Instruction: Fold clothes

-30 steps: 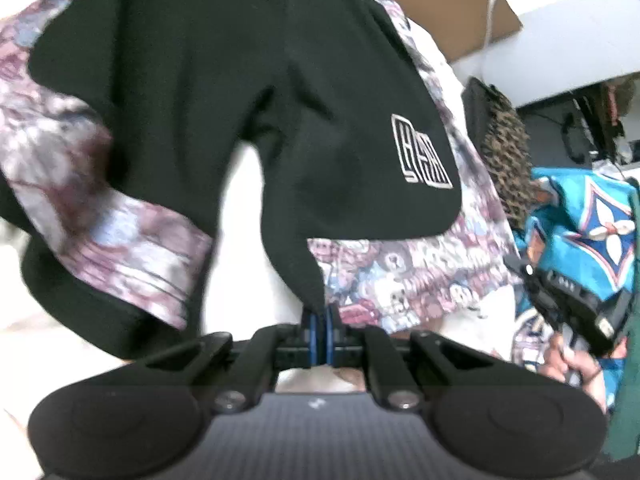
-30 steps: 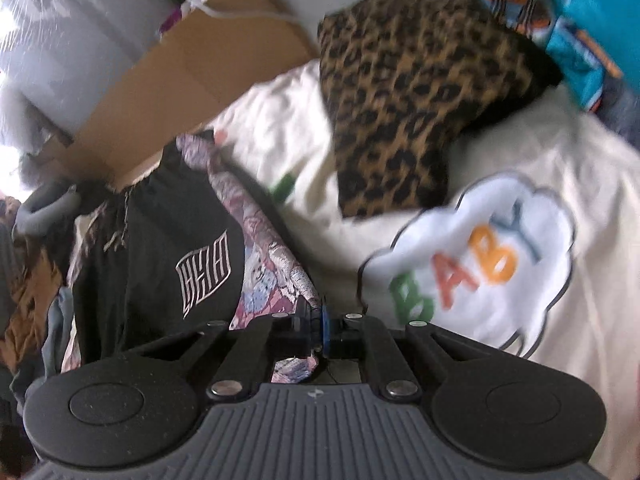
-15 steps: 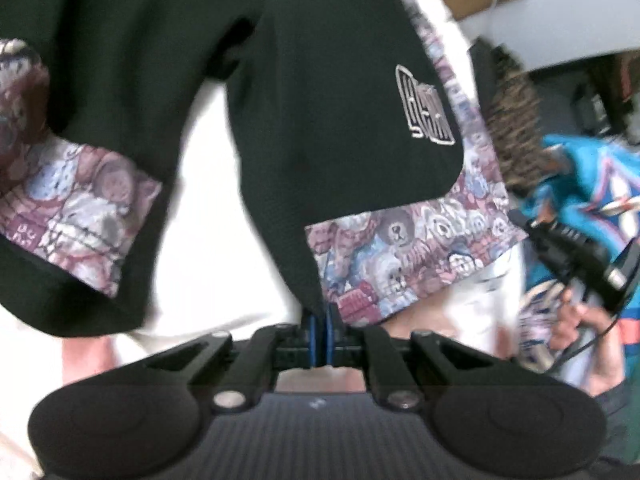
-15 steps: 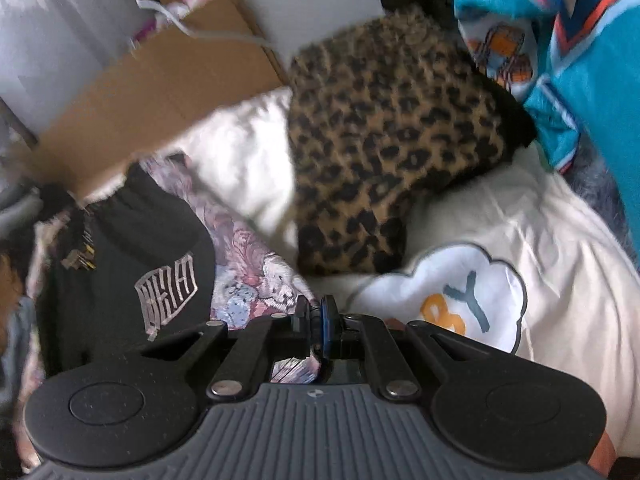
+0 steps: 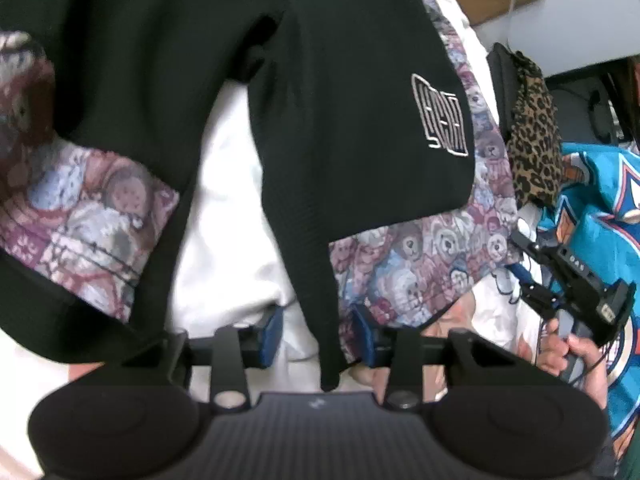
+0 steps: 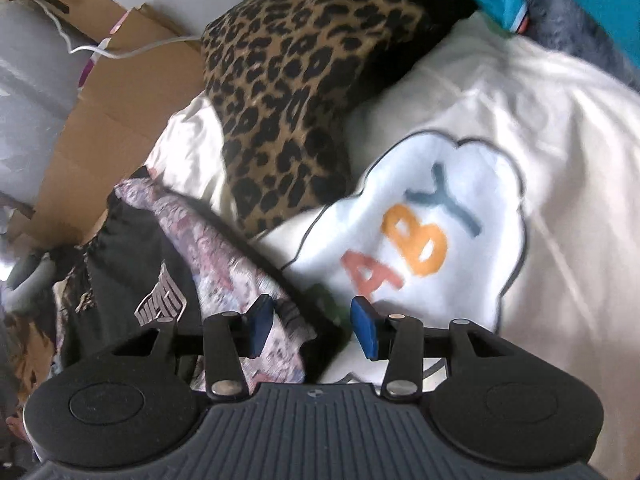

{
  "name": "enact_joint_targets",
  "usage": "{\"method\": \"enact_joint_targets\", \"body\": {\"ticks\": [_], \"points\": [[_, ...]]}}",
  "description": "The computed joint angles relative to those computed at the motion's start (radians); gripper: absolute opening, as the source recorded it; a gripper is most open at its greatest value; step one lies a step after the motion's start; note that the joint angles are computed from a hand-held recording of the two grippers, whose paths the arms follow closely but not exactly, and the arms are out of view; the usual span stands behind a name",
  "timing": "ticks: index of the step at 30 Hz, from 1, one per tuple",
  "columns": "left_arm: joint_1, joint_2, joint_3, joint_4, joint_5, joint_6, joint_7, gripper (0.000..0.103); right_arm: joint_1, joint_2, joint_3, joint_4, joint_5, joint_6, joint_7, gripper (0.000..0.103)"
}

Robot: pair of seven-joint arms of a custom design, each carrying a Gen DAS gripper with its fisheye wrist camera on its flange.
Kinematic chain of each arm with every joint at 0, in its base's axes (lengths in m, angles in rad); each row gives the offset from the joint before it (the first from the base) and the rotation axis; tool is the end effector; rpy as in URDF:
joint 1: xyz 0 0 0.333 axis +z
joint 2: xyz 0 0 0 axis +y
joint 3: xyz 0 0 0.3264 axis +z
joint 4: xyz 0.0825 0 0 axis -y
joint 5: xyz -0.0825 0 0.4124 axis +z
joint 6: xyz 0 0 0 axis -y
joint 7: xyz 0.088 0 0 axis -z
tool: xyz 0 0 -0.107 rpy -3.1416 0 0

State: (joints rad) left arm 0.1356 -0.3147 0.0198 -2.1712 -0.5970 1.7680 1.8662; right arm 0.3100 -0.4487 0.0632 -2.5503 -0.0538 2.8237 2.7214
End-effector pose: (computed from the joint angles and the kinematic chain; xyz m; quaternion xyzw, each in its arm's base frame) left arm 0.4805 0.0262 0.5323 0.6784 -0.6744 0.2217 0.1894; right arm 0.4333 0.1744 0.5026 -0.3824 0.8536 -0.0391 0.3515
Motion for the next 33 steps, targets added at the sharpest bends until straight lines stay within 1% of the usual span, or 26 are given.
{"method": "enact_joint_targets", "body": {"ticks": [1,2,3,4,5,7,8,12,16,23,27,31,33], "points": [[-0.001,0.004,0.002,0.001,-0.007,-0.007,-0.005,0.023,0.006,0.009,0.0,0.002,0.004,0.008,-0.002,0.05],[0.0,0.009,0.006,0.004,-0.012,-0.02,-0.006,0.012,0.0,0.019,0.011,0.007,-0.004,0.007,0.006,0.049],[0.002,0.014,0.009,0.006,-0.017,-0.034,-0.007,0.01,-0.006,0.025,0.019,0.011,-0.01,0.005,0.016,0.043],[0.004,0.017,0.012,0.008,-0.022,-0.044,-0.01,0.01,-0.01,0.03,0.025,0.014,-0.015,0.003,0.027,0.021],[0.006,0.018,0.011,0.009,-0.026,-0.048,-0.013,0.008,-0.013,0.035,0.031,0.018,-0.02,0.0,0.038,0.004],[0.009,0.02,0.018,0.016,-0.044,-0.068,-0.011,0.005,-0.013,0.035,0.032,0.019,-0.022,0.002,0.053,0.003],[0.011,0.021,0.022,0.02,-0.055,-0.079,-0.011,0.005,-0.026,0.03,0.043,0.022,-0.04,-0.003,0.068,0.001],[0.022,0.022,0.03,0.036,-0.084,-0.115,-0.009,0.005,-0.069,-0.001,0.073,0.028,-0.104,-0.025,0.133,0.001],[0.027,0.02,0.029,0.044,-0.095,-0.127,-0.002,0.005,-0.077,-0.028,0.074,0.039,-0.145,-0.053,0.152,0.001],[0.025,0.024,0.007,0.019,-0.033,-0.107,0.002,0.005,-0.07,0.003,0.065,0.061,-0.168,-0.122,0.15,0.001],[0.024,0.027,0.009,0.018,-0.029,-0.111,0.0,0.005,-0.07,0.039,0.068,0.081,-0.188,-0.149,0.152,0.001],[0.022,0.039,0.009,0.039,-0.014,-0.142,0.003,0.006,-0.074,0.05,0.072,0.097,-0.217,-0.175,0.156,0.001],[0.024,0.042,0.01,0.051,-0.002,-0.169,0.005,0.009,-0.078,0.051,0.079,0.11,-0.238,-0.203,0.164,0.001]]}}
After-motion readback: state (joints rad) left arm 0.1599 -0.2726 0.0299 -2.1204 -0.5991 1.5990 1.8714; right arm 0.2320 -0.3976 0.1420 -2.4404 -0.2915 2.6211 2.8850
